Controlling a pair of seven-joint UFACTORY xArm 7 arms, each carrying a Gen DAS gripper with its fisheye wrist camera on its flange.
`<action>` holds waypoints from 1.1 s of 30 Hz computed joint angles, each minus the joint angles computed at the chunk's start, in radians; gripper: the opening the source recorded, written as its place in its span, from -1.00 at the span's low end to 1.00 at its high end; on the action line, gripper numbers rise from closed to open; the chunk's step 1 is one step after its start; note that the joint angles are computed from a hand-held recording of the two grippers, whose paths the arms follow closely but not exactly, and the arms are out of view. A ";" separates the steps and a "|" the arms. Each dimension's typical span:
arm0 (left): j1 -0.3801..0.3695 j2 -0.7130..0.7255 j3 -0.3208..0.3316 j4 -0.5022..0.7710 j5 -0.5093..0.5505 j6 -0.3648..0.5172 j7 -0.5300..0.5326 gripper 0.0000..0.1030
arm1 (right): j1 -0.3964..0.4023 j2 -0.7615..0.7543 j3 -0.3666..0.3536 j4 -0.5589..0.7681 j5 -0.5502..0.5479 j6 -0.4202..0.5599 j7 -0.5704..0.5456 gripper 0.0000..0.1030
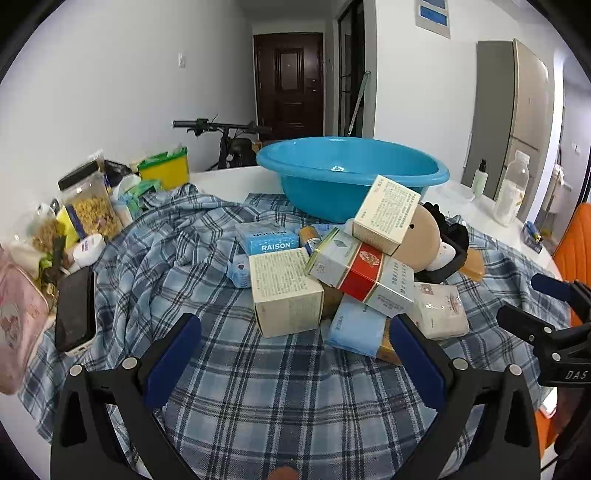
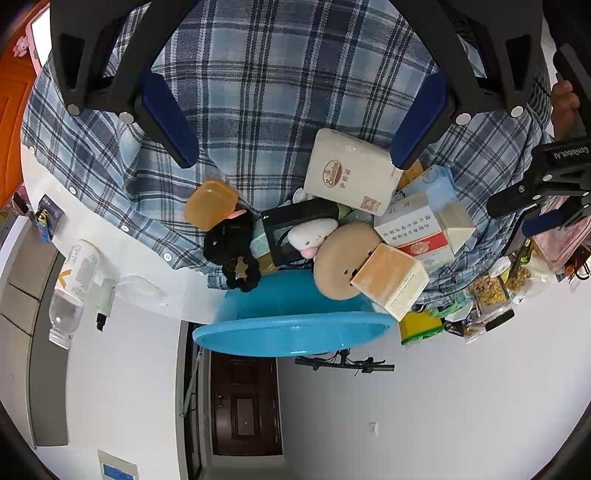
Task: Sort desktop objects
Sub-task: 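Move the right tool toward the cream paper box on the pile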
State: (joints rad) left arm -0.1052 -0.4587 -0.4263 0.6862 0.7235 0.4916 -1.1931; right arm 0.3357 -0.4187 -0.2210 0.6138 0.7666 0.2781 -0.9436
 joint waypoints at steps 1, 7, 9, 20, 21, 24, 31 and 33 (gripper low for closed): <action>-0.017 0.021 0.010 0.015 -0.038 0.018 0.014 1.00 | -0.002 0.006 0.006 -0.001 0.006 -0.018 0.013 1.00; -0.037 0.037 0.033 -0.007 -0.045 -0.084 0.030 1.00 | -0.036 0.038 0.050 0.006 -0.078 -0.062 0.115 1.00; -0.072 0.028 0.097 -0.048 -0.104 -0.206 0.063 1.00 | 0.019 0.040 -0.018 0.025 -0.024 -0.013 0.067 1.00; -0.054 0.031 0.068 -0.051 -0.245 -0.204 0.209 1.00 | 0.052 -0.011 -0.025 0.017 0.310 -0.037 -0.260 1.00; -0.042 0.027 0.054 -0.051 -0.238 -0.212 0.208 1.00 | 0.032 -0.008 0.000 0.017 0.279 -0.037 -0.234 1.00; 0.030 0.007 -0.034 -0.028 -0.173 -0.158 0.158 1.00 | 0.015 0.012 -0.023 0.047 0.235 0.105 -0.201 1.00; 0.051 0.016 -0.082 0.000 -0.077 -0.104 0.133 1.00 | -0.025 0.001 0.050 0.015 0.254 0.040 -0.237 1.00; 0.037 0.027 -0.072 0.004 -0.066 -0.091 0.122 1.00 | -0.025 0.005 0.045 0.019 0.244 0.048 -0.226 1.00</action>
State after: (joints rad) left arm -0.0678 -0.4321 -0.4979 0.6902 0.6580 0.4009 -1.0707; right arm 0.3107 -0.4136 -0.1757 0.6331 1.0103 0.3263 -1.1693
